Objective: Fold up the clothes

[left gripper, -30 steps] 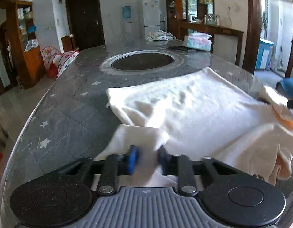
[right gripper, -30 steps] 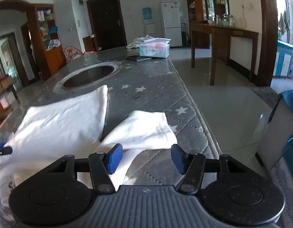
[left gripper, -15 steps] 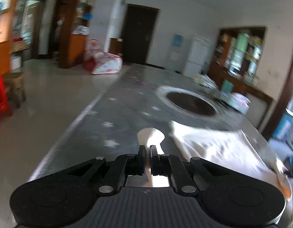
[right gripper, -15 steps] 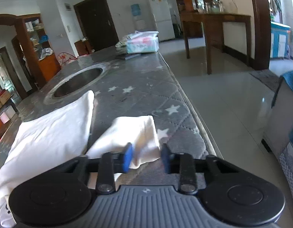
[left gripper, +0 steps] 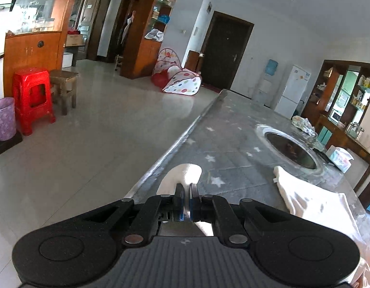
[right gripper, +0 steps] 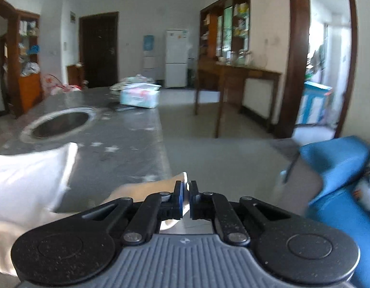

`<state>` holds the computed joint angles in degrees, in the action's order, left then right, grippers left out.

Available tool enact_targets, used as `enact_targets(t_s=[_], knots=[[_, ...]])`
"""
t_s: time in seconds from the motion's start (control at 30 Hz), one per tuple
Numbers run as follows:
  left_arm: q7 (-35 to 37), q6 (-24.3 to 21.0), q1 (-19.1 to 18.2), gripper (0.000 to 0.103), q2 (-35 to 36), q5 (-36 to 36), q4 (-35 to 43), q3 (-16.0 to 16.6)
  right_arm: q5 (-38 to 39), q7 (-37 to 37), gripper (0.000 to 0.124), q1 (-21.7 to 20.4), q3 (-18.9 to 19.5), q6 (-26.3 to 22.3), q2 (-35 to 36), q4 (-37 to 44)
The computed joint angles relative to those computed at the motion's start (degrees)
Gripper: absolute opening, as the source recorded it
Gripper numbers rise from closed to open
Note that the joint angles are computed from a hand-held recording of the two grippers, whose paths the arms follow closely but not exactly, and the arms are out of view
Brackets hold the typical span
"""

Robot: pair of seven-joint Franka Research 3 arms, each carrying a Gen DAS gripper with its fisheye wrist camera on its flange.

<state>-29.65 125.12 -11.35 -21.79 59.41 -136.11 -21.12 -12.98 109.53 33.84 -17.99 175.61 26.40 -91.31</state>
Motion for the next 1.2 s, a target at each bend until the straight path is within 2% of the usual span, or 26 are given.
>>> enact_targets(t_s=[0.03, 0.17, 0.23, 0.4, 0.57, 0.67, 0.7, 0.8, 0.87, 0.97, 1.07, 1.2], knots=[[0.07, 0.04, -0.08, 0.005, -0.21, -0.27, -0.34, 0.12, -1.05, 1.27, 0.004, 1.57, -2.29, -0.39, -0.18, -0.49], [2.08, 1.03, 0.13, 0.005, 0.02, -1.0, -0.97, 0.96, -4.28, 4.03, 0.004, 2.72, -4.35, -3.42, 0.67, -0.33], [3.57, 0.98, 0.41, 0.005, 0.57, -1.23, -0.67, 1.22, -4.84, 4.97, 0.004, 1.65, -3.11, -4.79, 1.46, 0.42], [6.02, 1.49, 0.81, 0.005, 0.99, -3.0, -0.83, 2.22, -3.87, 2.61, 0.007, -3.03, 3.18, -8.98, 2.85, 2.51], [7.21, 1.61, 0.66, 0.009, 0.21, -6.09, -1.84, 2.19, -6.24, 2.09, 0.025, -3.2, 4.14, -7.94, 1.31, 1.19], [7.71, -1.78, 0.62, 0.014, 0.21, -7.05, -0.91, 1.05, -3.54, -4.95, 0.039, -6.8, 9.83, -5.5, 0.12, 0.54], [7.57, -3.08, 0.54, 0.014, 0.16, -7.0, -0.52, 0.61, -1.41, -8.79, 0.039, -8.71, 12.84, -4.9, -0.19, 0.42], [7.09, -3.18, 0.14, 0.014, -0.3, -5.3, 0.12, 0.18, 8.9, -25.0, 0.04, -17.83, 27.24, -5.67, -0.34, 0.93], [8.53, -0.06, -0.35, 0.014, 0.36, -3.0, 1.02, 0.25, 15.3, -34.7, 0.04, -22.76, 35.67, -8.48, 0.53, 2.24], [11.44, 8.21, -0.82, 0.014, 2.43, 0.81, 2.53, 0.92, 23.33, -47.7, 0.04, -27.64, 45.48, -14.16, 2.61, 4.85], [14.64, 19.5, -0.97, 0.014, 5.49, 4.42, 4.16, 1.88, 28.19, -56.08, 0.039, -28.85, 49.75, -20.04, 3.86, 6.97], [19.68, 33.82, -0.78, 0.024, 11.65, 8.78, 8.42, 2.68, 31.62, -66.41, 0.039, -28.96, 51.7, -25.46, 3.0, 6.46]])
